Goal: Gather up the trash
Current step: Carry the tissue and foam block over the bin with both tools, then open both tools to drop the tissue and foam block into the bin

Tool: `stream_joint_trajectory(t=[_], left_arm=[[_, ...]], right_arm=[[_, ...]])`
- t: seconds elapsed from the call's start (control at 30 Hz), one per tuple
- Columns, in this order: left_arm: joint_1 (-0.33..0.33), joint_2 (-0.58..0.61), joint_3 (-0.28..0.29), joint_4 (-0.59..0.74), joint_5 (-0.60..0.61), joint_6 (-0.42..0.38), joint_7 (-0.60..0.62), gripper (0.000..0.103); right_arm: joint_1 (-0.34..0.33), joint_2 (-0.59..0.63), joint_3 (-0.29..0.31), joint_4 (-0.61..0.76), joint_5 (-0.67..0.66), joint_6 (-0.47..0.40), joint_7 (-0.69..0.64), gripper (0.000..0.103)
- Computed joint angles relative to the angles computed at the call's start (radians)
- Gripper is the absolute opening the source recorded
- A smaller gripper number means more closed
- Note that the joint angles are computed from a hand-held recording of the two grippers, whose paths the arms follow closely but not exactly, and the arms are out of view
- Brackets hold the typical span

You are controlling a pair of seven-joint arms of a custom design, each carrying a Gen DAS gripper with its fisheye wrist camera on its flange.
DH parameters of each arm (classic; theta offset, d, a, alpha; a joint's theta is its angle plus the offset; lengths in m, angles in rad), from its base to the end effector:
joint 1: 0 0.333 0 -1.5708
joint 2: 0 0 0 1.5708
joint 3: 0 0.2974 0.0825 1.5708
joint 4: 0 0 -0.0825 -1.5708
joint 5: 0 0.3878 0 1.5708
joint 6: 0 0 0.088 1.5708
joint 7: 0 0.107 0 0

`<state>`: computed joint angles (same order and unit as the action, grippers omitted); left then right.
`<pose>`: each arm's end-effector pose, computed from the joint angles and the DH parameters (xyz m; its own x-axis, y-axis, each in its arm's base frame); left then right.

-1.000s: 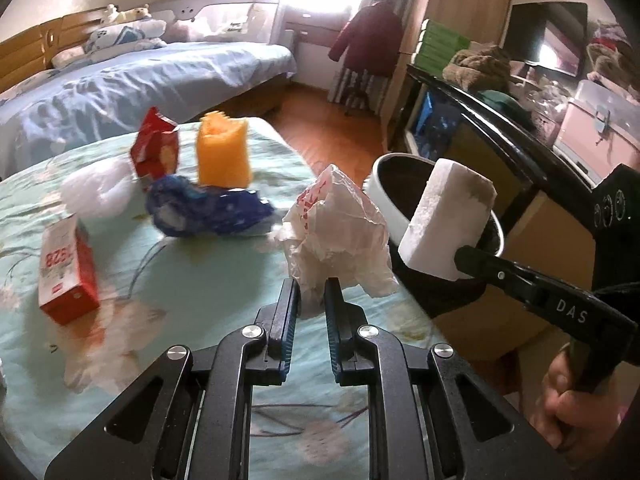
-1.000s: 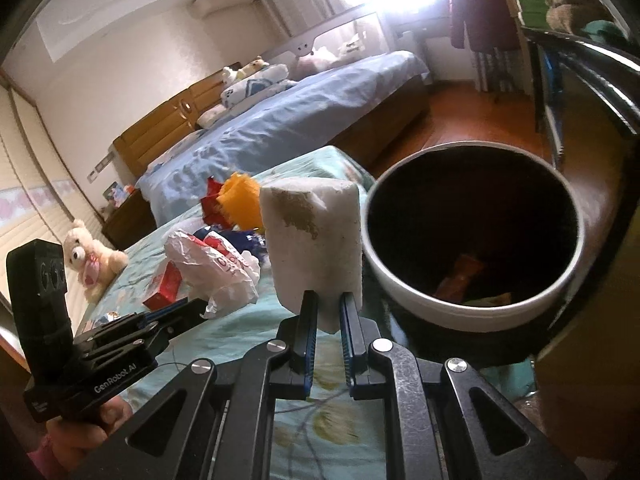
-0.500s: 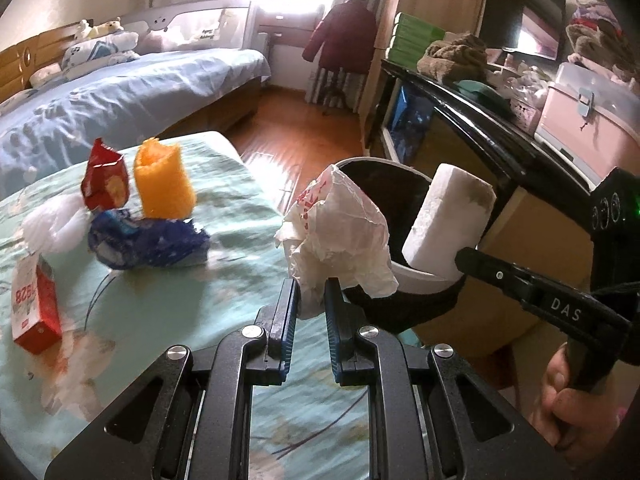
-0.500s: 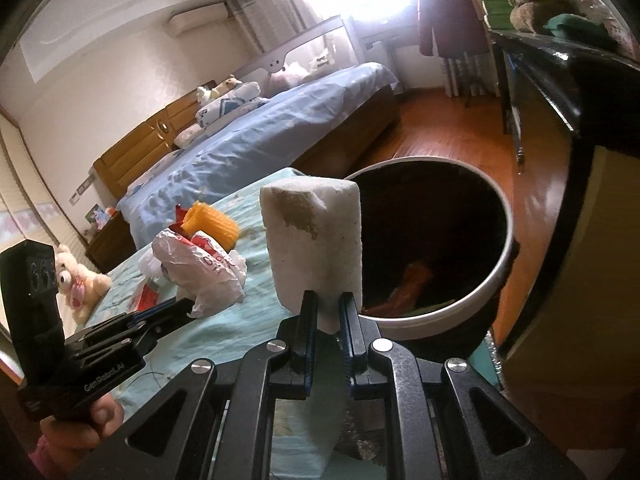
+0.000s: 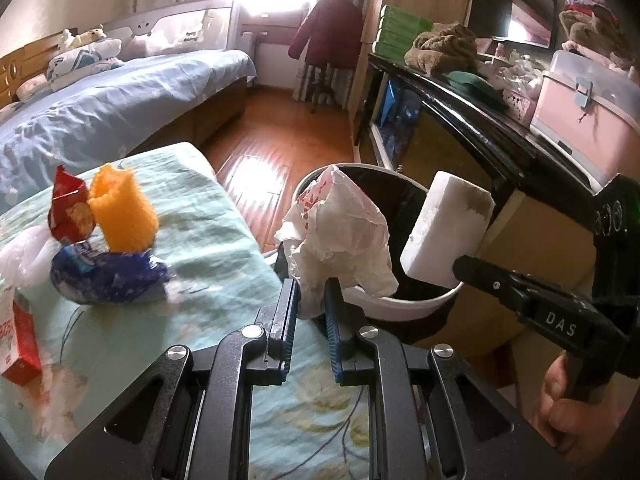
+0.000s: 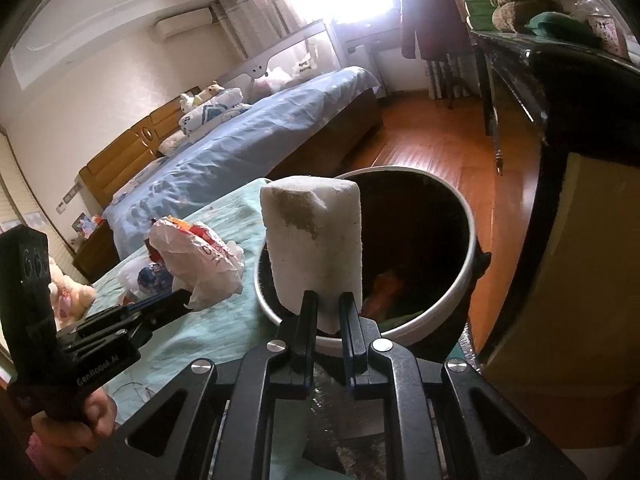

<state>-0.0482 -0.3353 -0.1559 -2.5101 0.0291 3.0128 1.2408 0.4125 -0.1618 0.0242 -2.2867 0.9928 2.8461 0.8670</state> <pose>0.4739 -0.1037 0.4803 0.0106 -0.9857 0.1683 -0.6790 -0.1306 -0.7225 0.4996 0.1846 0.4633 0.3978 -0.8477 -0.3509 -0.7273 -0.0582 -0.6839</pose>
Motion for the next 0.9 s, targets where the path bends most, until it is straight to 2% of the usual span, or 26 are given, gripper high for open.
stream_joint_trajectory(t=[0.4, 0.7, 0.9], left_arm=[[0.010, 0.094, -0.017, 0.096, 0.041, -0.027, -0.014, 0.013], [-0.005, 0.146, -0.006, 0.153, 0.041, -0.046, -0.007, 0.013], [-0.033, 0.180, 0.012, 0.189, -0.006, -0.064, 0.052, 0.014]], right_arm=[[-0.022, 0.047, 0.012, 0.025, -0.074, 0.033, 0.051, 0.011], [-0.046, 0.086, 0.025, 0.048, -0.132, 0.037, 0.105, 0.011], [-0.065, 0.099, 0.027, 0.059, -0.163, 0.022, 0.142, 0.015]])
